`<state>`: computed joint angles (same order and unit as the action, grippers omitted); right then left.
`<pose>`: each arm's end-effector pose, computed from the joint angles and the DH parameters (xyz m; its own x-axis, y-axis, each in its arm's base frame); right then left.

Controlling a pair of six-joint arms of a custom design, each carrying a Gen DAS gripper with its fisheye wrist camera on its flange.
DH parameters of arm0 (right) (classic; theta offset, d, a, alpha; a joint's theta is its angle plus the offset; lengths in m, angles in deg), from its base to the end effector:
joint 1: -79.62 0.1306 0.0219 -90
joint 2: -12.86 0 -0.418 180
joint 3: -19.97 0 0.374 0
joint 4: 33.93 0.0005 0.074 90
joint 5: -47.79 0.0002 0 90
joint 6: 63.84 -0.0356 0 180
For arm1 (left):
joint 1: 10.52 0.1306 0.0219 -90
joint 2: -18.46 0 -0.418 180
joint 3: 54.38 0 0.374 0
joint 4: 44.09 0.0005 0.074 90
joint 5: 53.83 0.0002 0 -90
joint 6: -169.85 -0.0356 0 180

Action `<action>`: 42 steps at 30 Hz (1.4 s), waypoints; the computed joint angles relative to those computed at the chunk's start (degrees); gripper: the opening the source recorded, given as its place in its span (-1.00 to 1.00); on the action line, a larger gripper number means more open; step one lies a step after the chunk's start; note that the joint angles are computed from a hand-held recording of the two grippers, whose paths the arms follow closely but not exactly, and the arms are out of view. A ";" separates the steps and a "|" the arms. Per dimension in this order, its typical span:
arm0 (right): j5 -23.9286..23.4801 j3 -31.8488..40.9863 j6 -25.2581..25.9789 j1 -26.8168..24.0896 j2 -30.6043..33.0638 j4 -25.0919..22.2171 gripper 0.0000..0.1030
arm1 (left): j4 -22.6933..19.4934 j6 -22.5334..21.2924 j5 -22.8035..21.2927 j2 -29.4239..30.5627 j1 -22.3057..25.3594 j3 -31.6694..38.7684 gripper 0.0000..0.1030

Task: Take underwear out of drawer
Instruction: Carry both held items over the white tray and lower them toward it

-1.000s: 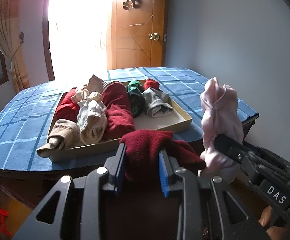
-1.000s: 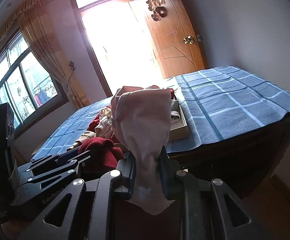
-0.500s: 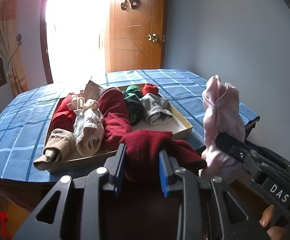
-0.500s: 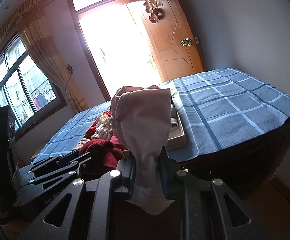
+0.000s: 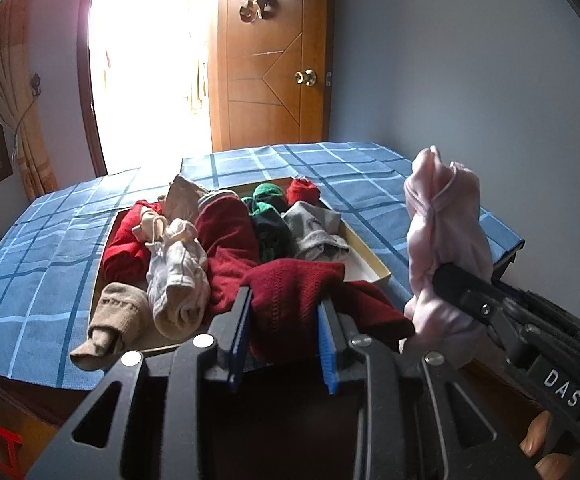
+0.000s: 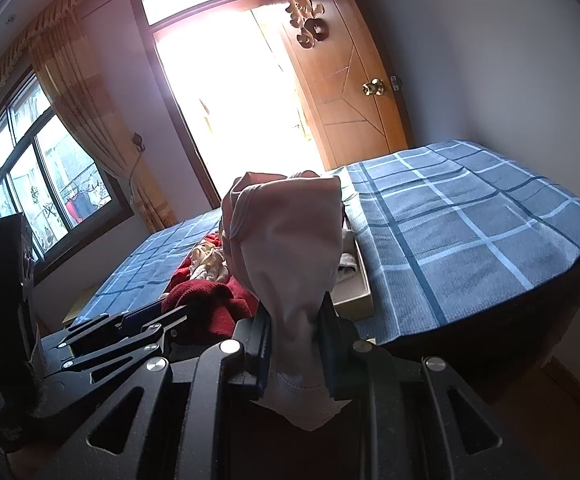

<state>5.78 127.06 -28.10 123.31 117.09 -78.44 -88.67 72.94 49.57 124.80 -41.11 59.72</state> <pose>0.4316 0.3750 0.4893 -0.3301 0.4359 -0.8373 0.3545 0.8793 0.3181 0.5094 -0.3113 0.5170 -0.4334 0.3922 -0.8114 0.7120 0.7009 -0.0416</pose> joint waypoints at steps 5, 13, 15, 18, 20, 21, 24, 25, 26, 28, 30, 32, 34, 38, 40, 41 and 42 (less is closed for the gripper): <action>-0.67 0.71 0.47 -0.85 0.13 -0.26 -0.55 | -1.03 -0.15 -0.24 1.24 -0.09 2.16 -0.44; -1.36 2.21 1.42 -1.82 0.68 -0.38 -0.55 | -2.29 0.16 -0.25 3.01 -0.13 5.22 -0.44; -1.77 2.42 1.61 -2.19 0.82 -0.31 -0.55 | -2.56 0.15 -0.28 3.39 -0.15 5.79 -0.44; -2.17 3.04 1.81 -2.62 1.17 -0.60 -0.55 | -3.18 0.20 -0.31 4.01 -0.18 6.72 -0.44; -2.48 3.41 1.98 -2.89 1.39 -0.73 -0.55 | -3.54 0.34 -0.29 4.45 -0.20 7.45 -0.44; -2.46 3.76 2.03 -2.93 1.57 -0.98 -0.55 | -3.62 0.32 -0.26 4.58 -0.20 7.68 -0.44; -2.59 4.30 2.42 -3.24 1.77 -0.93 -0.55 | -4.02 0.36 -0.39 5.24 -0.23 8.73 -0.44; -2.69 4.46 2.56 -3.37 1.85 -0.88 -0.55 | -4.12 0.45 -0.45 5.47 -0.22 9.07 -0.44; -2.87 4.57 2.71 -3.56 1.93 -0.78 -0.55 | -4.23 0.49 -0.51 5.75 -0.21 9.47 -0.44; -3.17 4.85 3.11 -3.84 2.13 -0.62 -0.55 | -4.44 0.46 -0.54 6.22 -0.19 10.11 -0.44; -3.37 5.17 3.51 -4.08 2.36 -0.52 -0.55 | -4.81 0.56 -0.59 6.77 -0.20 10.86 -0.44; -3.69 5.40 3.67 -4.33 2.51 -0.46 -0.55 | -5.22 0.65 -0.61 7.37 -0.24 11.68 -0.44; -3.87 5.66 3.76 -4.57 2.66 -0.57 -0.55 | -5.46 0.57 -0.78 7.75 -0.34 12.24 -0.44; -3.97 5.86 3.84 -4.67 2.79 -0.62 -0.54 | -5.73 0.49 -0.73 8.30 -0.35 13.03 -0.44; -3.90 5.91 3.87 -4.67 2.83 -0.69 -0.54 | -5.92 0.53 -0.83 8.53 -0.33 13.35 -0.44; -3.99 6.03 3.99 -4.85 2.90 -0.75 -0.54 | -6.25 0.56 -0.91 8.84 -0.33 13.84 -0.44; -4.11 6.28 4.04 -4.98 3.04 -0.88 -0.55 | -6.42 0.58 -0.97 9.05 -0.31 14.12 -0.44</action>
<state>1.67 133.34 -24.06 118.34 120.12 -79.33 -95.09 73.52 48.60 133.85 -41.42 73.85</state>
